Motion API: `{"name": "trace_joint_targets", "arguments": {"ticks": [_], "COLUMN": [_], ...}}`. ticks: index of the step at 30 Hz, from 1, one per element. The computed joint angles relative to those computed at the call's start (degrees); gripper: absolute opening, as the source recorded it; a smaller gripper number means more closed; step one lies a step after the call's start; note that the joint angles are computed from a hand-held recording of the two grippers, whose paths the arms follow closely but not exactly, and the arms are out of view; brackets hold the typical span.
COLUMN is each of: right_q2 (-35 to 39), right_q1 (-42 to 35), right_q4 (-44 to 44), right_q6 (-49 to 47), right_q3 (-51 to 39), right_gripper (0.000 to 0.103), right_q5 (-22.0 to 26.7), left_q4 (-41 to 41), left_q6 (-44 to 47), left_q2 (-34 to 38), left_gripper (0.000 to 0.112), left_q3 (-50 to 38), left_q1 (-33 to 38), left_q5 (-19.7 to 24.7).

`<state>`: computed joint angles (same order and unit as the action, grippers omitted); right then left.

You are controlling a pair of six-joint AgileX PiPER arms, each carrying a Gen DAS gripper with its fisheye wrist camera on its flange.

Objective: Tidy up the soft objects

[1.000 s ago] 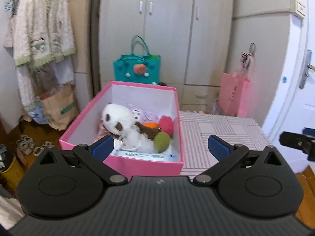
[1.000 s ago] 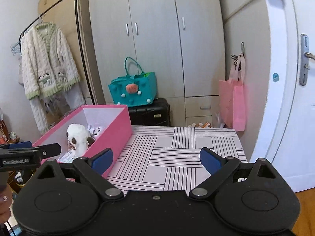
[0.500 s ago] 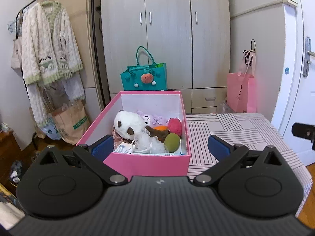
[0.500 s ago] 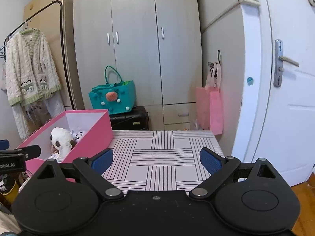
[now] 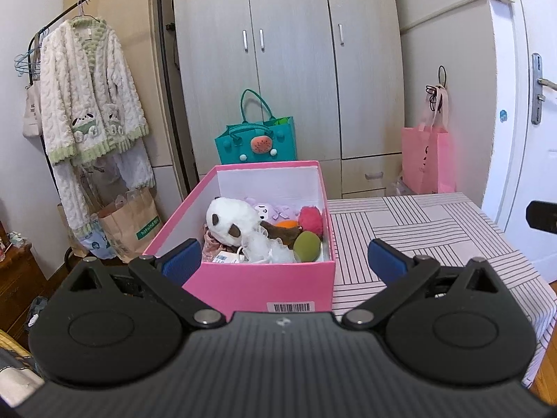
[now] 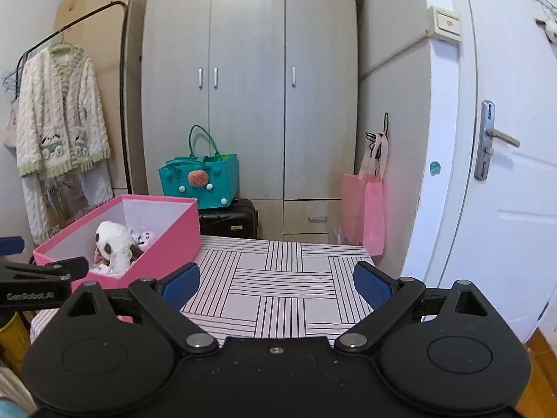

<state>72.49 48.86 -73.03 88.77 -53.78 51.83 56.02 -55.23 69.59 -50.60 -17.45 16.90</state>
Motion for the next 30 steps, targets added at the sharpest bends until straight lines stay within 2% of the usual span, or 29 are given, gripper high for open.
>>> {"name": "trace_joint_targets", "arguments": {"ticks": [5, 17, 20, 27, 30], "right_q2": [1.2, 1.0, -0.4, 0.0, 0.3], "right_q1": [2.6, 1.2, 1.9, 2.6, 2.1], "right_q4": [-0.7, 0.3, -0.5, 0.8, 1.5], "right_q6": [-1.6, 2.8, 5.5, 3.3, 2.7], "right_q3": [-0.1, 0.7, 1.4, 1.0, 0.9], "right_gripper": [0.097, 0.098, 0.098, 0.098, 0.098], "right_q5": [2.9, 3.5, 4.1, 4.4, 3.8], "left_q4": [-3.3, 6.6, 6.4, 7.1, 10.3], "left_q6": [2.7, -5.9, -5.8, -6.3, -9.6], "left_q2": [0.0, -0.3, -0.2, -0.2, -0.3], "left_gripper": [0.103, 0.103, 0.103, 0.103, 0.103], "left_q3": [-0.1, 1.5, 1.6, 2.0, 2.3], "left_q1": [-0.2, -2.5, -2.6, -2.4, -3.0], "left_q5": [0.9, 2.5, 2.5, 1.5, 1.9]}}
